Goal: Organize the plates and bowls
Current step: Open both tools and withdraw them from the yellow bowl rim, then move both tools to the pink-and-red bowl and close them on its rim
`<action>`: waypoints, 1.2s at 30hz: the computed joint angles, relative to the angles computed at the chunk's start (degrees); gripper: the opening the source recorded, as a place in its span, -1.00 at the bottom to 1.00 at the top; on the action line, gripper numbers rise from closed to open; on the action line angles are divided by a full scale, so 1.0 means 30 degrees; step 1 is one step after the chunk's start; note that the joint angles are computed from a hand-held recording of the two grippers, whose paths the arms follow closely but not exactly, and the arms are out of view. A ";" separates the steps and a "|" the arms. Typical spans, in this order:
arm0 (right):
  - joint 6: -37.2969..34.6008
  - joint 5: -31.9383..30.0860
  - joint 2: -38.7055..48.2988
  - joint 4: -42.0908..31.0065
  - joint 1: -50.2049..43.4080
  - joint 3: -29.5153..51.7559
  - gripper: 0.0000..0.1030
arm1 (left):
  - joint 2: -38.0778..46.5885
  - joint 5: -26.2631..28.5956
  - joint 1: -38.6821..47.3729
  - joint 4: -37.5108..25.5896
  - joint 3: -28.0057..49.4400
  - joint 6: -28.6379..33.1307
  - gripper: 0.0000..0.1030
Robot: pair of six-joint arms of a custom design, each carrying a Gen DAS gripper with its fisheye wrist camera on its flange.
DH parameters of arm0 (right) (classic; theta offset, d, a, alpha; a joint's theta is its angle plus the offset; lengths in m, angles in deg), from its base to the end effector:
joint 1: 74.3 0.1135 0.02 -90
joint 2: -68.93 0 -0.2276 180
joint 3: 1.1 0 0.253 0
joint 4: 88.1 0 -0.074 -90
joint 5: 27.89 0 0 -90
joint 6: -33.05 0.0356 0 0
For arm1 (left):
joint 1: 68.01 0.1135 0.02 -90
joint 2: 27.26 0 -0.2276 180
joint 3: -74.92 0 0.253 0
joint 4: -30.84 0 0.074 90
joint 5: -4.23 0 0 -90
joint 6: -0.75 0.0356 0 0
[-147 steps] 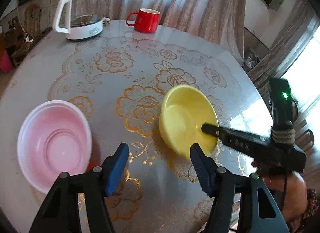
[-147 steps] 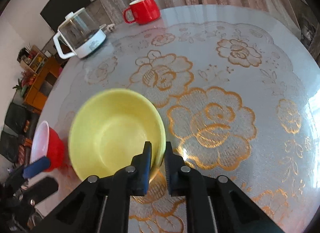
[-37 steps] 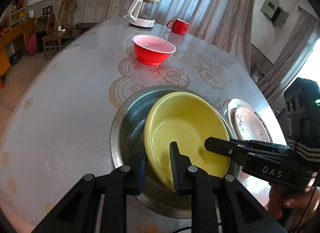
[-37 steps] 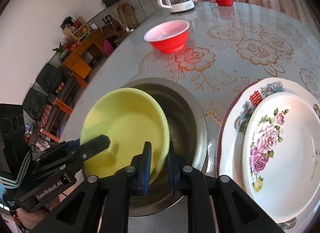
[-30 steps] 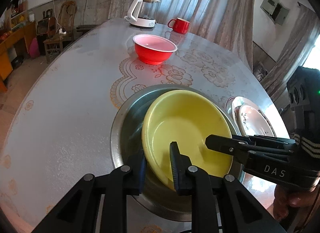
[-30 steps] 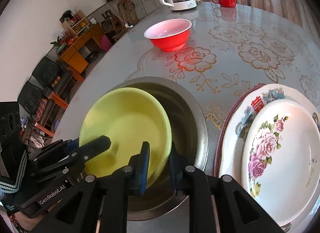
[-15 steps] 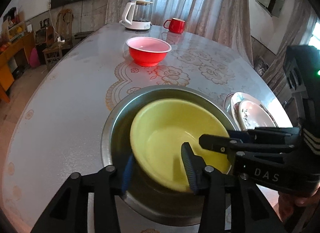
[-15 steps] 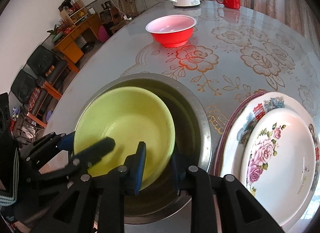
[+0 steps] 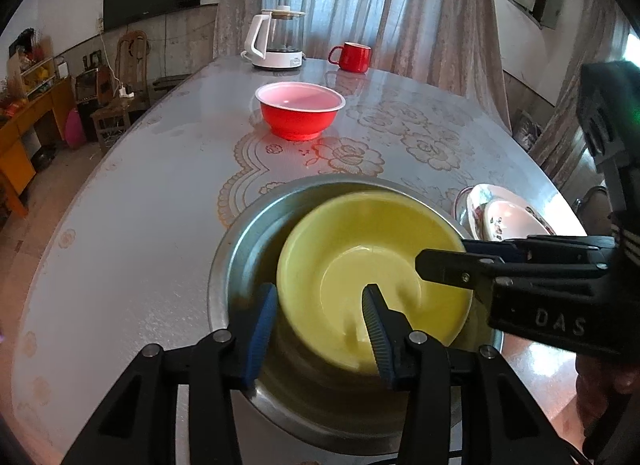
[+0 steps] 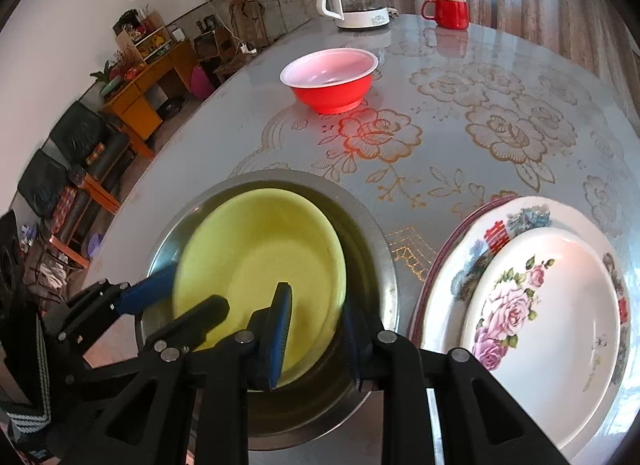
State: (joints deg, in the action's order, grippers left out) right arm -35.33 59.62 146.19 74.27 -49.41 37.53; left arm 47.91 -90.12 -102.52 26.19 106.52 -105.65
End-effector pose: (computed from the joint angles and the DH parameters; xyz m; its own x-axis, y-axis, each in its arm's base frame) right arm 0.2064 0.0975 0.0864 -0.8643 0.0048 -0.5030 -0.1333 0.9620 0.2382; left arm 0.1812 -0.1213 0.0775 -0.7372 0.1652 -0.6551 0.3285 0.9350 -0.1339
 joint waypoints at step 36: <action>-0.1267 -0.2031 -0.1578 -0.0223 -0.3372 0.0507 -0.36 | -0.2838 0.0297 0.2894 -0.1929 0.1414 -0.0457 0.87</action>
State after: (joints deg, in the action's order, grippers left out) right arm -39.13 53.53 141.46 73.59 -59.53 39.05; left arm 39.39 -89.23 -93.84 20.41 110.76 -107.02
